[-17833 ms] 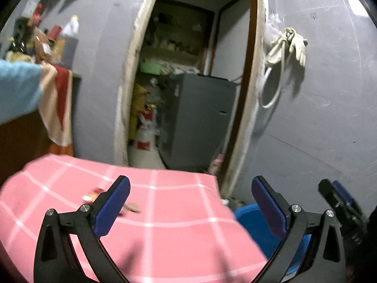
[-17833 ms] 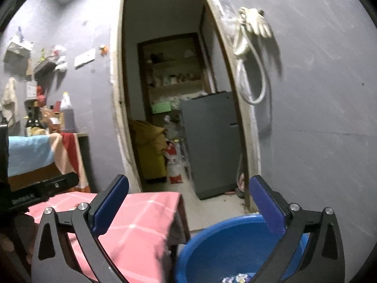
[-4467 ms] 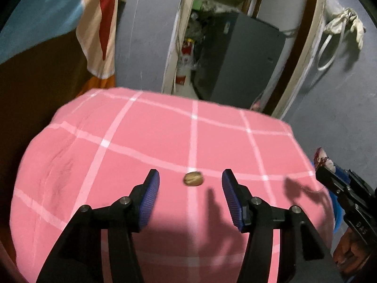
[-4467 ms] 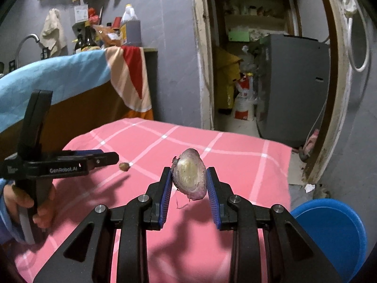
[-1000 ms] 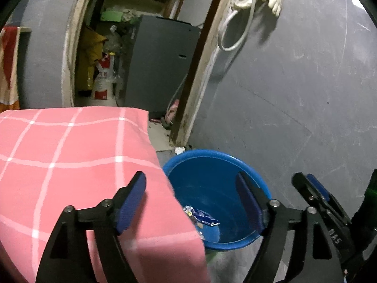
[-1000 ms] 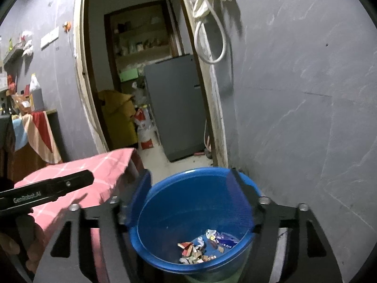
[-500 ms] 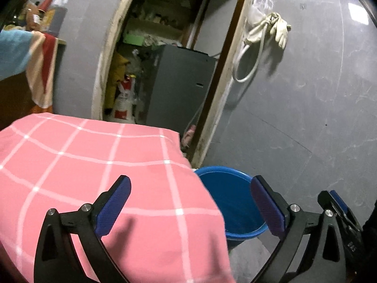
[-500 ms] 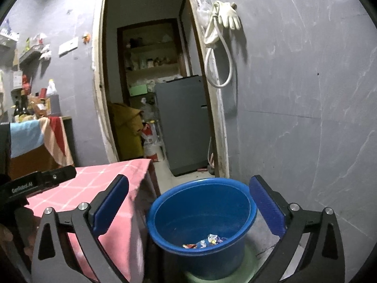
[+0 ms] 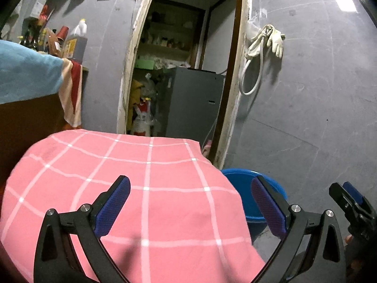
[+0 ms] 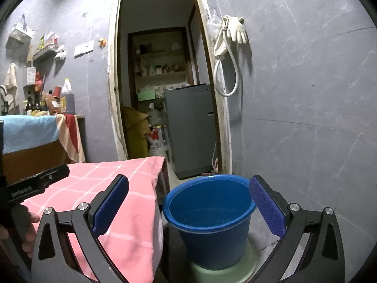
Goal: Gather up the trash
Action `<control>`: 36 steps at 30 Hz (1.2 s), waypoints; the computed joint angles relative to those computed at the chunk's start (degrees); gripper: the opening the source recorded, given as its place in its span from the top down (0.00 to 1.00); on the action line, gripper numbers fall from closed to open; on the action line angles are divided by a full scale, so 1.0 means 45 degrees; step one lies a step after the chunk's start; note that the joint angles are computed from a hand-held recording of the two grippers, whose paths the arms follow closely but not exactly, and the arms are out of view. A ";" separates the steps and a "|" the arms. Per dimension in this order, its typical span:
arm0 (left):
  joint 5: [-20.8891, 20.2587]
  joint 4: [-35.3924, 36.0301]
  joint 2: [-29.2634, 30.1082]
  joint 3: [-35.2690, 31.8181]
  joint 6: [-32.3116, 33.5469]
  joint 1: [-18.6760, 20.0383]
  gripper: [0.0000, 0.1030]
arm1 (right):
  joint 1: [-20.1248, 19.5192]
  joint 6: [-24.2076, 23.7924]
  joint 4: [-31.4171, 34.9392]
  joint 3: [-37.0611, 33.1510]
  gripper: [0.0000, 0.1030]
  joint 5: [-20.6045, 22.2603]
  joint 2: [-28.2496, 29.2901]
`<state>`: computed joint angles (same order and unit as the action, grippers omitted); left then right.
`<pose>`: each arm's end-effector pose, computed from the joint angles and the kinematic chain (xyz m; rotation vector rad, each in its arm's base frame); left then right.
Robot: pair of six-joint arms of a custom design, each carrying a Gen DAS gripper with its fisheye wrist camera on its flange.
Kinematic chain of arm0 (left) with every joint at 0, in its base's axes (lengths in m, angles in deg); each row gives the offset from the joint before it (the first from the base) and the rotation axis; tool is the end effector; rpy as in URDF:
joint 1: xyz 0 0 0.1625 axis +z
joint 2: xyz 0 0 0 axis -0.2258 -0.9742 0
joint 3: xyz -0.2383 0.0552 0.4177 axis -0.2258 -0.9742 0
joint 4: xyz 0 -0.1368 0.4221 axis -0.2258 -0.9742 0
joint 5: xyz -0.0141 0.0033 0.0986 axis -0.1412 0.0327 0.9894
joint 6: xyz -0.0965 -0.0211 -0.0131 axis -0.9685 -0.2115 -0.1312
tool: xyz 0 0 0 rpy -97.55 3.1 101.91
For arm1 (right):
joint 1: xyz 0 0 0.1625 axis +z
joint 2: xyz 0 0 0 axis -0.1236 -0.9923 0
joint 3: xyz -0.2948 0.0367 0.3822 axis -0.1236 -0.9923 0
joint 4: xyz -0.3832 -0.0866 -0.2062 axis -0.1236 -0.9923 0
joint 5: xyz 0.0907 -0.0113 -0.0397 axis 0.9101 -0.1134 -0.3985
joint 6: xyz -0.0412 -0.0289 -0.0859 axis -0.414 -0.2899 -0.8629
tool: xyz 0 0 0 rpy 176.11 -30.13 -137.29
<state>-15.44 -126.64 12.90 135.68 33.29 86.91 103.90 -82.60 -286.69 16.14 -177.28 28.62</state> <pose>-0.0541 -0.7268 0.2075 0.9222 2.3161 -1.3839 0.1819 -0.6469 0.0408 0.4793 -1.9065 1.6575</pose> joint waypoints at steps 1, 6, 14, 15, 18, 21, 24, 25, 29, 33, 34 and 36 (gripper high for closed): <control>0.0041 -0.0220 -0.0060 0.0173 0.0073 0.0005 0.02 | -0.0007 -0.0002 -0.0087 0.0051 0.00 -0.0025 0.0017; -0.0014 -0.0961 -0.0180 0.0668 0.0270 0.0049 0.02 | 0.0014 0.0012 -0.0541 0.0261 0.00 -0.0209 0.0120; 0.0175 -0.1765 -0.0184 0.1207 0.0858 0.0086 0.02 | -0.0018 -0.0089 -0.1043 0.0517 0.00 -0.0221 0.0203; 0.0177 -0.1766 -0.0184 0.1214 0.0875 0.0111 0.02 | -0.0012 -0.0084 -0.1031 0.0508 0.00 -0.0234 0.0206; 0.0176 -0.1769 -0.0197 0.1270 0.0831 0.0151 0.02 | -0.0029 -0.0125 -0.1083 0.0556 0.00 -0.0217 0.0229; 0.0062 -0.1741 -0.0234 0.1286 0.0741 0.0213 0.02 | -0.0014 -0.0276 -0.1149 0.0558 0.00 -0.0240 0.0284; 0.0035 -0.1740 -0.0242 0.1284 0.0705 0.0248 0.02 | -0.0008 -0.0503 -0.1203 0.0514 0.00 -0.0213 0.0357; 0.0043 -0.1751 -0.0240 0.1289 0.0711 0.0251 0.02 | 0.0005 -0.0628 -0.1202 0.0496 0.00 -0.0205 0.0389; 0.0051 -0.1853 -0.0211 0.1323 0.0695 0.0243 0.02 | 0.0037 -0.0858 -0.1089 0.0396 0.00 -0.0270 0.0498; 0.0049 -0.1903 -0.0187 0.1333 0.0733 0.0236 0.02 | 0.0025 -0.0765 -0.0966 0.0362 0.00 -0.0340 0.0481; 0.0037 -0.1924 -0.0184 0.1343 0.0766 0.0235 0.02 | 0.0020 -0.0724 -0.0954 0.0367 0.00 -0.0365 0.0473; 0.0021 -0.1985 -0.0170 0.1359 0.0851 0.0246 0.02 | 0.0010 -0.0680 -0.0951 0.0383 0.00 -0.0385 0.0467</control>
<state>-15.34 -135.57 12.14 141.79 37.12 88.02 103.94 -85.67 -290.97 17.87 -179.01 30.72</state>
